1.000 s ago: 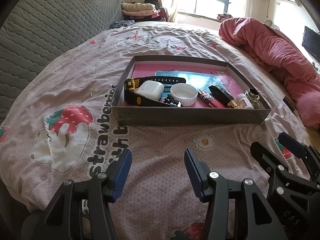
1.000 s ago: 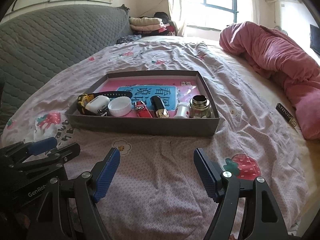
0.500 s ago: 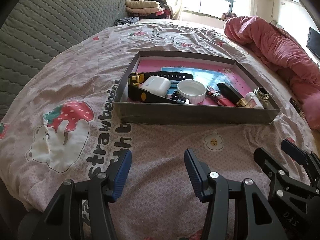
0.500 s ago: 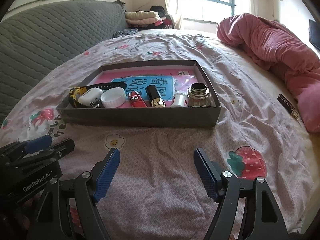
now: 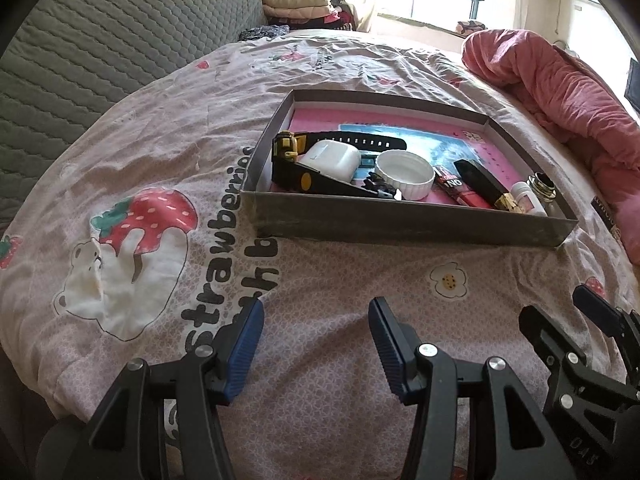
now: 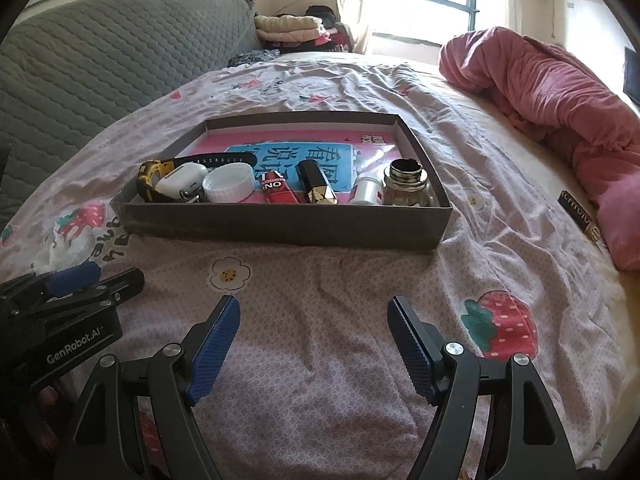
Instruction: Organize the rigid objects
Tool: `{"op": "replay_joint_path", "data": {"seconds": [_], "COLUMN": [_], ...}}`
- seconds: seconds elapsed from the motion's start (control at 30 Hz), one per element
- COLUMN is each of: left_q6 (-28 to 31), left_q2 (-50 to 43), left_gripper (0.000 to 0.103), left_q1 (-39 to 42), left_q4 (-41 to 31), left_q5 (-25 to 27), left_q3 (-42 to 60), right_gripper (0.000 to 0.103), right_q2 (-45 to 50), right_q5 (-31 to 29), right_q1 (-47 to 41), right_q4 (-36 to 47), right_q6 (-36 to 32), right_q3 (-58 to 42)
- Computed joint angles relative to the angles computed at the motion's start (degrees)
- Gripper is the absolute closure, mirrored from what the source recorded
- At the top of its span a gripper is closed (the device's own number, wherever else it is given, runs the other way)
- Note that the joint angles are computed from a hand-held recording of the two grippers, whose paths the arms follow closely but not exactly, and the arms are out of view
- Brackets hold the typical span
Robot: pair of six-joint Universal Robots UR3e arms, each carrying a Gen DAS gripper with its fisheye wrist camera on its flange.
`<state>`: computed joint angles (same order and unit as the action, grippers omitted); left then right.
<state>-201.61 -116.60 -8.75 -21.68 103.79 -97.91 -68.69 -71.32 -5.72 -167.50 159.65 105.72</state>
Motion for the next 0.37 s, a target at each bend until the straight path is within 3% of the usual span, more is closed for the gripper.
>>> {"op": "replay_joint_path", "data": {"seconds": [0.37], "left_q6": [0.3], "left_q2": [-0.3], "left_gripper": [0.049], "left_q1": [0.6], "left_q4": [0.5], "left_q5": [-0.1], "left_q3": [-0.3], "right_gripper": [0.026], "right_q2": [0.7], "right_q5": [0.3], "right_q1": [0.3], "right_q4": [0.5], "right_q6": [0.2], "right_q3": [-0.9]}}
